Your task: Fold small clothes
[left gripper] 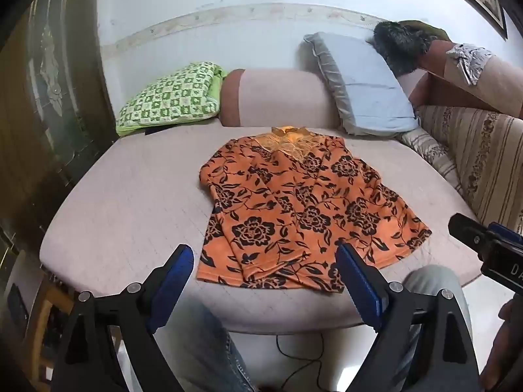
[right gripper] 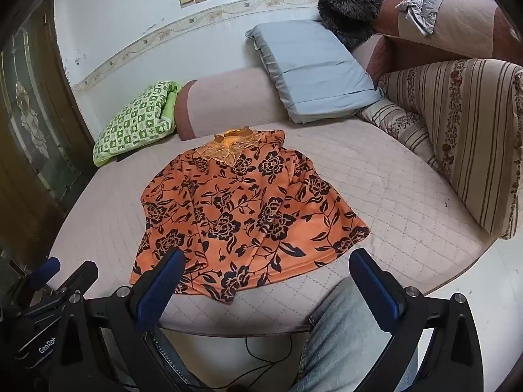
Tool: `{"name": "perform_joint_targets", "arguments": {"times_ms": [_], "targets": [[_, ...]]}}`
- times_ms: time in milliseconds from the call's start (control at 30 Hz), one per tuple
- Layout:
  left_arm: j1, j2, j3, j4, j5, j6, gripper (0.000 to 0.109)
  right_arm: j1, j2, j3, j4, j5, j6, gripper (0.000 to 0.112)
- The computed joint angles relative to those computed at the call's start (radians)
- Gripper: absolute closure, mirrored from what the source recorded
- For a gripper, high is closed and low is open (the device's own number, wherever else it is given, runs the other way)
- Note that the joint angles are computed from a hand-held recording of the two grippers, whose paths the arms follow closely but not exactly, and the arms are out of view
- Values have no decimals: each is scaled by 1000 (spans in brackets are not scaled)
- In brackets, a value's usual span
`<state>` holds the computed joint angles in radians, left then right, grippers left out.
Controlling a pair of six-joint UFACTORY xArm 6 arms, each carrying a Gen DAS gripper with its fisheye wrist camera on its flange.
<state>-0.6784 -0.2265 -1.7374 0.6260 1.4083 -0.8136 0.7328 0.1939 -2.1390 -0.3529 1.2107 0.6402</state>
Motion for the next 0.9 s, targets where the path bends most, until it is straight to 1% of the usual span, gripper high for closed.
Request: {"name": "perform_joint_targets", "arguments": {"times_ms": [67, 100, 133, 200, 233, 300, 400, 533, 567, 667, 733, 900], "targets": [[-2, -4, 10, -1, 15, -18, 19, -1, 5, -12, 9, 10, -1, 11], [17, 15, -15, -40, 27, 4, 19, -1, 5, -15, 7, 12, -2, 11], [20, 17, -17, -42, 19, 7, 19, 0, 5, -17, 3, 12, -3, 11], [13, -26, 45, -16, -31, -23, 20, 5, 3, -16, -9, 12, -4, 11], [16, -36, 57, -18, -43, -22, 20, 9, 3, -15, -17, 12, -3, 11], [-8, -48, 67, 8, -44, -42, 20, 20, 13, -38, -29, 27, -10, 11], [-29, -66, 78, 44, -31, -62, 20, 28, 20, -57, -39, 40, -17, 11], [-74, -50, 39, 105, 35, -74, 20, 37, 41, -103, -52, 70, -38, 12], [-84, -47, 34, 113, 40, -74, 20, 42, 50, -118, -63, 83, -37, 12], [-112, -45, 22, 135, 60, -89, 20, 46, 45, -116, -67, 81, -34, 12], [-98, -28, -17, 119, 67, -64, 20, 48, 43, -118, -73, 83, -33, 12], [-85, -40, -21, 96, 69, -60, 20, 50, 38, -121, -78, 87, -36, 13]]}}
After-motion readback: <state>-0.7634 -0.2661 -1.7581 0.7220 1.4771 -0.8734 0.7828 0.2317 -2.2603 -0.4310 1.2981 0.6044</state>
